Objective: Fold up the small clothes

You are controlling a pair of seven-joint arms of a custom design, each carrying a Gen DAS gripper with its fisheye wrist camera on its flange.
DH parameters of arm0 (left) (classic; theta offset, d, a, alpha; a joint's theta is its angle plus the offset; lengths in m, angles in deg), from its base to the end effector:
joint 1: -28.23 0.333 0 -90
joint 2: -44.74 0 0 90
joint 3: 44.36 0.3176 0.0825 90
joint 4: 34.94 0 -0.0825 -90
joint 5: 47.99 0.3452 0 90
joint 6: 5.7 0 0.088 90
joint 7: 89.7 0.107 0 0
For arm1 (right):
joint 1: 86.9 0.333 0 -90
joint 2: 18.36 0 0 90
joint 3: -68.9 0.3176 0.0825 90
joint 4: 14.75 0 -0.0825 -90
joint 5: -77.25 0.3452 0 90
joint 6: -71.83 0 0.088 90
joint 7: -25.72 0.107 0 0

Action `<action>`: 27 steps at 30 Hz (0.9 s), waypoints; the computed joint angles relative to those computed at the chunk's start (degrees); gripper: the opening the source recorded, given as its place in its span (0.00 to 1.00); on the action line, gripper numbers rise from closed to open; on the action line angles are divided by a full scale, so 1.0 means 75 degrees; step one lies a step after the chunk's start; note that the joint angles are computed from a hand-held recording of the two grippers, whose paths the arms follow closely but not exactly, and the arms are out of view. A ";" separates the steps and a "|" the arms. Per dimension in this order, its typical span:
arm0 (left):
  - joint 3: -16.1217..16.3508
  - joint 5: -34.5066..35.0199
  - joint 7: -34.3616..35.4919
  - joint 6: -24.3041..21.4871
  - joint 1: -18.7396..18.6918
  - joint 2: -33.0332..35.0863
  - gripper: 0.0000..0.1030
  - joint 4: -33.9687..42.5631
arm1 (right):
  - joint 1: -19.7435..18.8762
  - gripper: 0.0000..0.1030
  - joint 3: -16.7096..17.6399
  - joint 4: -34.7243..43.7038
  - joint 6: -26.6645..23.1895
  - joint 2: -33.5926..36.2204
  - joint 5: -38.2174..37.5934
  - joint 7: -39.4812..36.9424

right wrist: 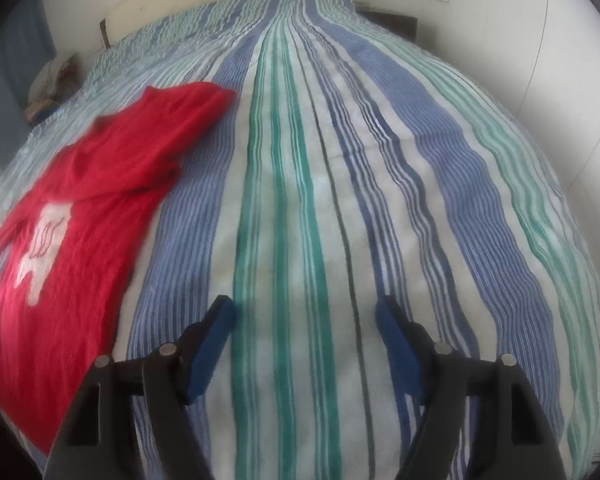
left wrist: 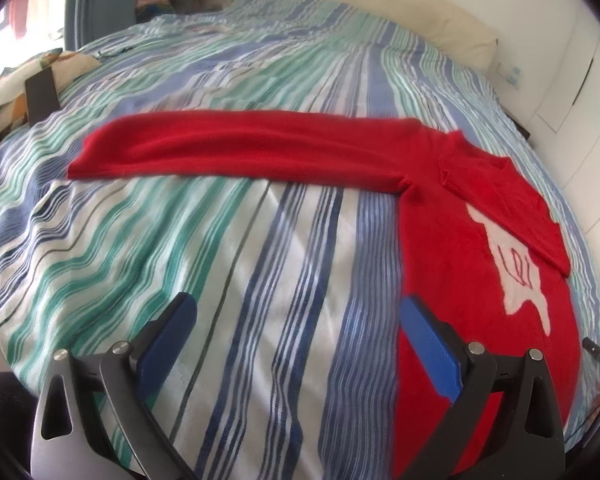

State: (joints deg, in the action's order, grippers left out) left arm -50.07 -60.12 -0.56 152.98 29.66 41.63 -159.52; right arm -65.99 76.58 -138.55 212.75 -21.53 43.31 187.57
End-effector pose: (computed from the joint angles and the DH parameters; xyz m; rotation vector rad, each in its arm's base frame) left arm 0.5361 -0.0319 0.5118 -2.0069 1.7972 -0.7923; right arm 0.4590 0.2518 0.4796 -1.5443 2.2172 -0.5863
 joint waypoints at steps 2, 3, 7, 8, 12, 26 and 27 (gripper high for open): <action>-0.0010 0.0109 -0.0027 -0.0029 0.0002 0.0002 0.99 -0.0003 | 0.0020 0.79 0.0084 -0.0187 0.0011 -0.0074 -0.0422 0.0520; -0.0009 0.0125 -0.0019 -0.0047 0.0000 -0.0005 0.99 -0.0009 | 0.0041 0.81 0.0134 -0.0173 -0.0020 -0.0033 -0.0667 0.0764; 0.0000 0.0136 -0.0046 -0.0089 0.0006 -0.0002 0.99 -0.0005 | 0.0207 0.90 0.0230 0.0042 -0.0280 0.0212 -0.1307 0.1369; 0.0002 0.0129 -0.0062 -0.0093 0.0009 0.0014 0.99 0.0008 | 0.0253 0.92 0.0228 0.0086 -0.0303 0.0271 -0.1416 0.1516; 0.0016 0.0025 -0.0052 -0.0128 0.0007 0.0062 0.99 0.0055 | 0.0349 0.98 0.0159 -0.0064 -0.0087 0.0319 -0.1952 0.1997; 0.0024 -0.0169 0.0037 -0.0226 -0.0004 0.0135 0.99 0.0160 | 0.0426 1.00 0.0115 -0.0175 0.0009 0.0326 -0.2317 0.2279; 0.0023 -0.0169 0.0037 -0.0226 -0.0004 0.0135 0.99 0.0160 | 0.0428 1.00 0.0114 -0.0175 0.0009 0.0326 -0.2317 0.2279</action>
State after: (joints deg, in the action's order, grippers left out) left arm -49.90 -61.38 -0.28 151.29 29.63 42.64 -158.32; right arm -62.78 77.43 -139.87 212.82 -19.08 25.94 204.66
